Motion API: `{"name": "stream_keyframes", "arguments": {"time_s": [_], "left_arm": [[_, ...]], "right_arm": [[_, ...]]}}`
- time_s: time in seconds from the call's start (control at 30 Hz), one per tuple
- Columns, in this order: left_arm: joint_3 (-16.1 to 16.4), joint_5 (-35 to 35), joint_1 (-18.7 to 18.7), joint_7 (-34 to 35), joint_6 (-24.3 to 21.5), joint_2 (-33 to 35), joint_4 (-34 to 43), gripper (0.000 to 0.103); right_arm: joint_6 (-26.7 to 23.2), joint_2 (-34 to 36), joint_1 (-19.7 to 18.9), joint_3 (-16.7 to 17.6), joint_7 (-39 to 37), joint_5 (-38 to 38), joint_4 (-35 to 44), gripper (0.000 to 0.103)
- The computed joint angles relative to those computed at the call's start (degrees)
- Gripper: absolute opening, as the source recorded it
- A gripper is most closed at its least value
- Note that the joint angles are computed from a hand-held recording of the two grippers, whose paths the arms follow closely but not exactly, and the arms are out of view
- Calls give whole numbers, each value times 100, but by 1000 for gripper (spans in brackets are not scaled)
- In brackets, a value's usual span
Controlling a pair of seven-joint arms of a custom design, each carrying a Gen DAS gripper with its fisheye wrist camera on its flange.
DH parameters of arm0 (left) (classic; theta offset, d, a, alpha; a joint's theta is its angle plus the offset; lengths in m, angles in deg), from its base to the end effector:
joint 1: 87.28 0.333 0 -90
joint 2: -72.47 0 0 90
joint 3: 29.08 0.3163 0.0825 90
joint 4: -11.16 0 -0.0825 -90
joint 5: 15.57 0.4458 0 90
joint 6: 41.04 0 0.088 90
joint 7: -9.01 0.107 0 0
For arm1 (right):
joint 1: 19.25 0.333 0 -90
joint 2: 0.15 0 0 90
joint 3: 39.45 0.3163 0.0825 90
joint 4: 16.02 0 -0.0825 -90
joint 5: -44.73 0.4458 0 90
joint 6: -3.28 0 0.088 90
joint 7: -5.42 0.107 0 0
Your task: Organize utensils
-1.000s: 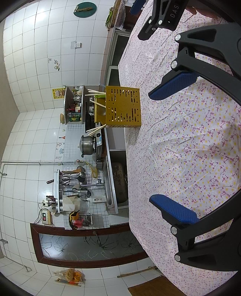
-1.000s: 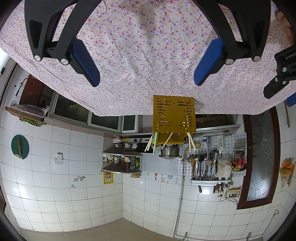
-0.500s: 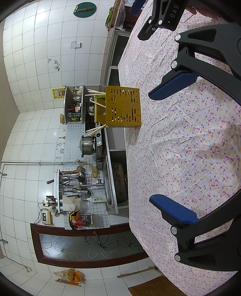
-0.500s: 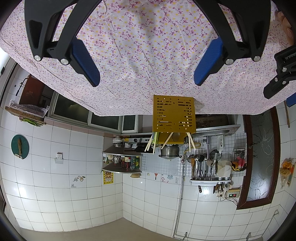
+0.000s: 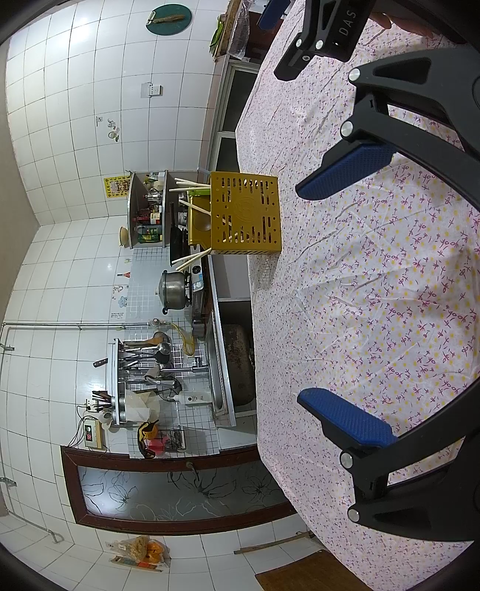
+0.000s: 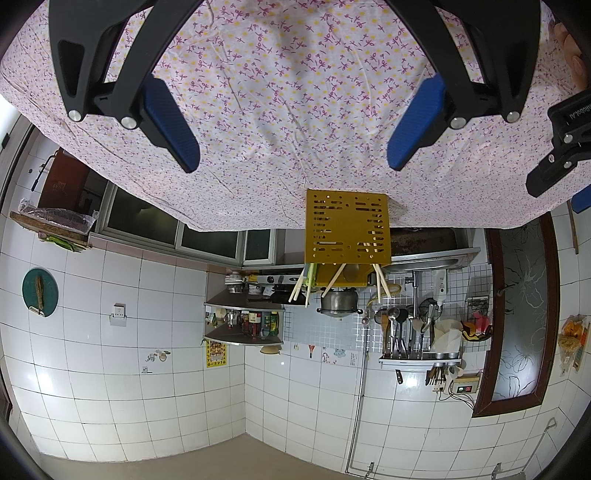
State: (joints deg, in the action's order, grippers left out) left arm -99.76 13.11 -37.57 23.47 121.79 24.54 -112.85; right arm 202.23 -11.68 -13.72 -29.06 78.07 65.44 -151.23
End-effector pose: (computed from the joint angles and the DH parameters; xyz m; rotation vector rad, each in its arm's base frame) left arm 0.4912 -0.3532 0.5383 -1.4891 1.2027 -0.8963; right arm 0.5452 0.1175 0.5320 -1.5087 1.2666 -0.9932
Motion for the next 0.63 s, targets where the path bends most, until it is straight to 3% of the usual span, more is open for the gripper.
{"name": "stream_keyframes", "arguments": {"time_s": [0.63], "left_arm": [[-6,34,8,-13,-6,-11,3,98]], "right_arm": [[12,0,3,21,-48,62,-1,99]]}}
